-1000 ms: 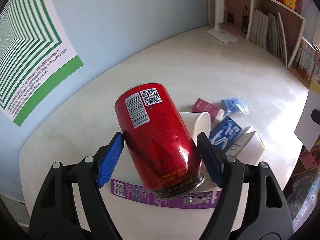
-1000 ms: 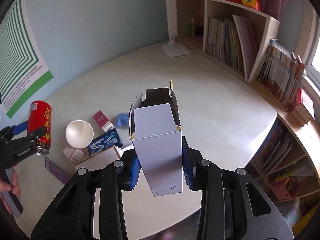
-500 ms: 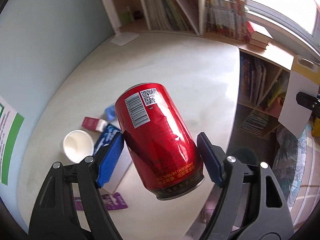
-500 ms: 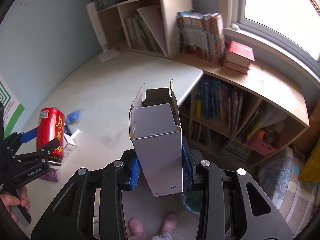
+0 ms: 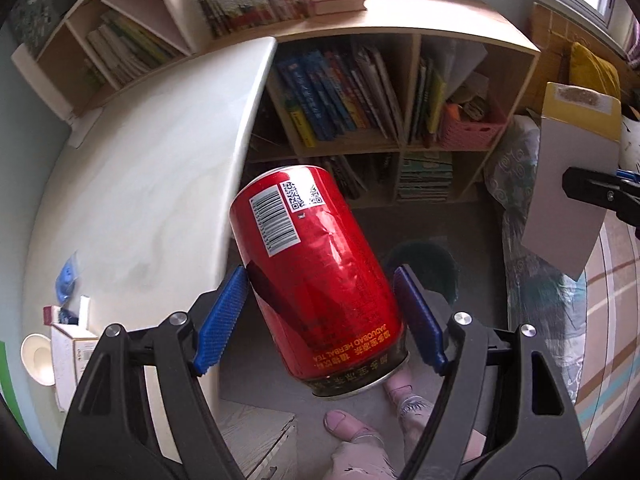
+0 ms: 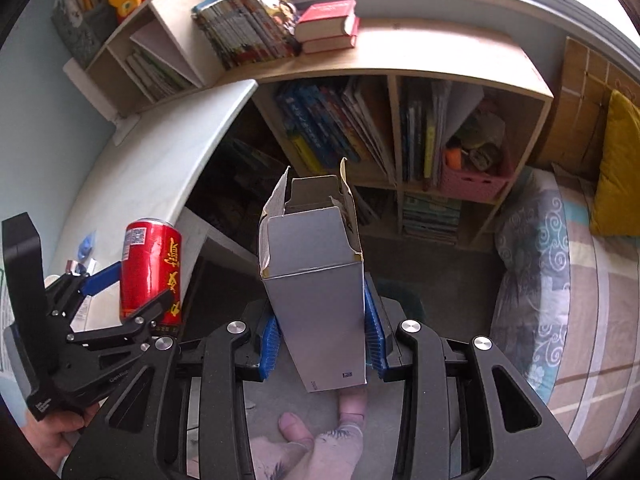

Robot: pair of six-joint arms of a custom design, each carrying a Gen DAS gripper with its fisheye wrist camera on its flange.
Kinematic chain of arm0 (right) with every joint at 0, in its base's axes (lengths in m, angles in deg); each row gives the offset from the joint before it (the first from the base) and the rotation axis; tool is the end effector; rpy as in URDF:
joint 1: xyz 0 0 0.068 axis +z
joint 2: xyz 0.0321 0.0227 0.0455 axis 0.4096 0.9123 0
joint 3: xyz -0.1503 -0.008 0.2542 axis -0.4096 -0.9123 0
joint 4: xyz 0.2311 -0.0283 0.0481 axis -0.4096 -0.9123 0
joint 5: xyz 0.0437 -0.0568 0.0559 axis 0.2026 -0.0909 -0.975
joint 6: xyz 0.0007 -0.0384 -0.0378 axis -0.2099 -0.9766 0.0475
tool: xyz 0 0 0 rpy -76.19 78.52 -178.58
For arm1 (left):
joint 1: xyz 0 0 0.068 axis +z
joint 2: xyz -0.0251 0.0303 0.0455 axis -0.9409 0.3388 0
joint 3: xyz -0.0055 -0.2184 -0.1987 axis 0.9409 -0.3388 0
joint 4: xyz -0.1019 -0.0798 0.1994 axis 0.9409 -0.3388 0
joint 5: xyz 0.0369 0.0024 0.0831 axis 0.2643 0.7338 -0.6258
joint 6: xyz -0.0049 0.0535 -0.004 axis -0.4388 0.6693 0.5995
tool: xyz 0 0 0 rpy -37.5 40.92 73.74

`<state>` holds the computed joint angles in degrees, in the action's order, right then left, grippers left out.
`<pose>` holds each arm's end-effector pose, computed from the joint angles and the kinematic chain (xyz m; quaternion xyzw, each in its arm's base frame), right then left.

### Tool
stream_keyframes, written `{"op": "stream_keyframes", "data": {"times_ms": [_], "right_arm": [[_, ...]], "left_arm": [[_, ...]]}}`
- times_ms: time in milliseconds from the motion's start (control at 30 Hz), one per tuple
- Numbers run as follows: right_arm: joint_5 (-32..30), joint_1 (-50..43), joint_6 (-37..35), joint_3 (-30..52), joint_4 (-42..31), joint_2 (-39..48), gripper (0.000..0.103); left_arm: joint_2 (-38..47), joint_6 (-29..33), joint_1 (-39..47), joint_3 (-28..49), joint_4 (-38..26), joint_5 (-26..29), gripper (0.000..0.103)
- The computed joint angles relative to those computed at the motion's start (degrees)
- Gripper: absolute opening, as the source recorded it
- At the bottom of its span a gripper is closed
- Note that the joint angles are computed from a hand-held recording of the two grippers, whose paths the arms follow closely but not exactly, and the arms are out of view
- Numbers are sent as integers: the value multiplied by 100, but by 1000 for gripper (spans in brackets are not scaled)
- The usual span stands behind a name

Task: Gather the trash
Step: 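Carry the red can and white box over the teal wastebasket and release both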

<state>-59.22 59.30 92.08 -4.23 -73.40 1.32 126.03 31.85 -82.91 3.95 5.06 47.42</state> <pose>0.1388 0.0837 0.2986 0.3081 0.9158 0.0634 0.2495 0.2461 -0.0604 0.2854 0.4099 0.8853 -0.0229 0.2182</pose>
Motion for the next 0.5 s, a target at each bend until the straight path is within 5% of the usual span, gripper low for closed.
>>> {"op": "stream_keyframes", "data": {"times_ms": [500], "right_arm": [[-2281, -2831, -1015, -2953, 2314, -1222, 39]], "left_arm": [[1035, -500, -1939, -1027, 1161, -473, 73]]}}
